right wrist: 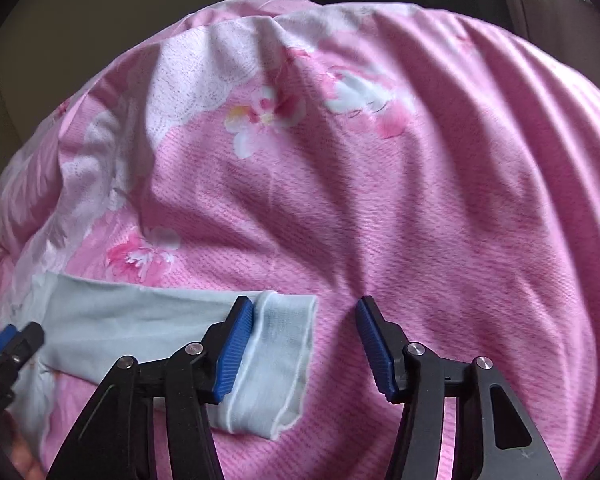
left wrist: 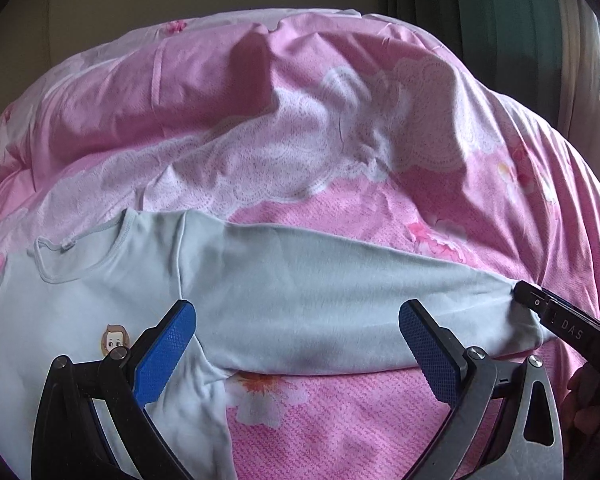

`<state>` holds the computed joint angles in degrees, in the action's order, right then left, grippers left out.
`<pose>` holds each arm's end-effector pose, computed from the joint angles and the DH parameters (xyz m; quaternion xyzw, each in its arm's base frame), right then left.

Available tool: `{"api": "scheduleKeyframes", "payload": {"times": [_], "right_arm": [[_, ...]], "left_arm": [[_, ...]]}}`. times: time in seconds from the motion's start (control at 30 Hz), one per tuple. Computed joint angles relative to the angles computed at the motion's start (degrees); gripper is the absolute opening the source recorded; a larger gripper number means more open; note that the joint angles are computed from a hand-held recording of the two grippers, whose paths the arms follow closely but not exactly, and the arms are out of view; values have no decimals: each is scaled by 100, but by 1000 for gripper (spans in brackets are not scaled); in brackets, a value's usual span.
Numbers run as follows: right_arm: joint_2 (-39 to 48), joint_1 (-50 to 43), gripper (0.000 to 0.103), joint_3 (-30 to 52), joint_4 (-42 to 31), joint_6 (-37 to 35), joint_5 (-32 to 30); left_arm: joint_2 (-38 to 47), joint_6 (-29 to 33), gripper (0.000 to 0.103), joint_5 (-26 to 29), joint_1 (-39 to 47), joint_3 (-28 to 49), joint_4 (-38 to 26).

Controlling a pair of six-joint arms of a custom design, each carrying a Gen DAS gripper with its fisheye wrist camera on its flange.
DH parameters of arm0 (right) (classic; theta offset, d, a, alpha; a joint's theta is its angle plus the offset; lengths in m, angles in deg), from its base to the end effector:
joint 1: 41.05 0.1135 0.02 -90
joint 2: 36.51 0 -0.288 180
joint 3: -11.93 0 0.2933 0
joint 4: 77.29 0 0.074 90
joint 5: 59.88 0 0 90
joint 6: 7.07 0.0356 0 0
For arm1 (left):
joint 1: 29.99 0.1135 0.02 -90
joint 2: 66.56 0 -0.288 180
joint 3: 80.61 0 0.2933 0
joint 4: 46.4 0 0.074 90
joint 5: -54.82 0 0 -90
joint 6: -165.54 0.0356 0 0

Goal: Fold small clothes
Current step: 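Move the right gripper to the sleeve cuff nearest it and grasp it, then carry the cuff across the shirt body with the right gripper and release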

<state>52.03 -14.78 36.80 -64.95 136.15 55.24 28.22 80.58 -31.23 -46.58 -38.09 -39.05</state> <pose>0.1942 0.0790 0.0556 0.2846 0.8789 0.0488 0.3797 0.2878 -0.0883 0.0912 0.1862 0.9042 -0.0702 0.3780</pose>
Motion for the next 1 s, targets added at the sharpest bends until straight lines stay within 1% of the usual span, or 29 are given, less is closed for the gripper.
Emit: {"api": "scheduleKeyframes", "payload": {"times": [0.03,0.1,0.13,0.17,0.2,0.27,0.33,0.43,0.53,0.63,0.7,0.8,0.93,1.0], "right_arm": [[74,-13,40,-6,116,-41,-69],[235,-61,30,-75,505,-109,-246],[287,-96,28,-109,661,-110,-321],[289,-106,21,-118,668,-57,-351],[281,-121,14,-179,822,-37,-440],[102,-31,10,-240,785,67,-374],[-233,239,9,-198,345,192,-30],[-982,660,9,-145,-571,404,459],[-1696,1064,9,81,-1558,570,851],[-1885,1404,9,551,-2277,669,1124],[-1882,1638,9,918,-2687,699,1307],[-1620,1921,9,1519,-3081,721,1472],[-1015,2222,9,2376,-3382,662,1609],[-689,2322,9,2769,-3421,591,1636]], "left_arm": [[28,-4,103,3,3,5,7],[65,4,103,9,15,6,19],[65,7,103,10,17,1,20],[57,12,103,17,25,-3,9],[36,20,103,30,38,-9,-10],[-37,39,103,55,77,-20,-70],[-157,73,103,101,149,-60,-128],[-456,186,103,197,337,-132,-316],[-769,318,103,366,619,-161,-564],[-1111,492,103,604,1042,-148,-881],[-1305,623,103,798,1368,-112,-1093],[-1501,891,103,1132,1949,10,-1437],[-1561,1276,103,1560,2759,279,-1836],[-1504,1508,103,1810,3241,456,-2018]]}}
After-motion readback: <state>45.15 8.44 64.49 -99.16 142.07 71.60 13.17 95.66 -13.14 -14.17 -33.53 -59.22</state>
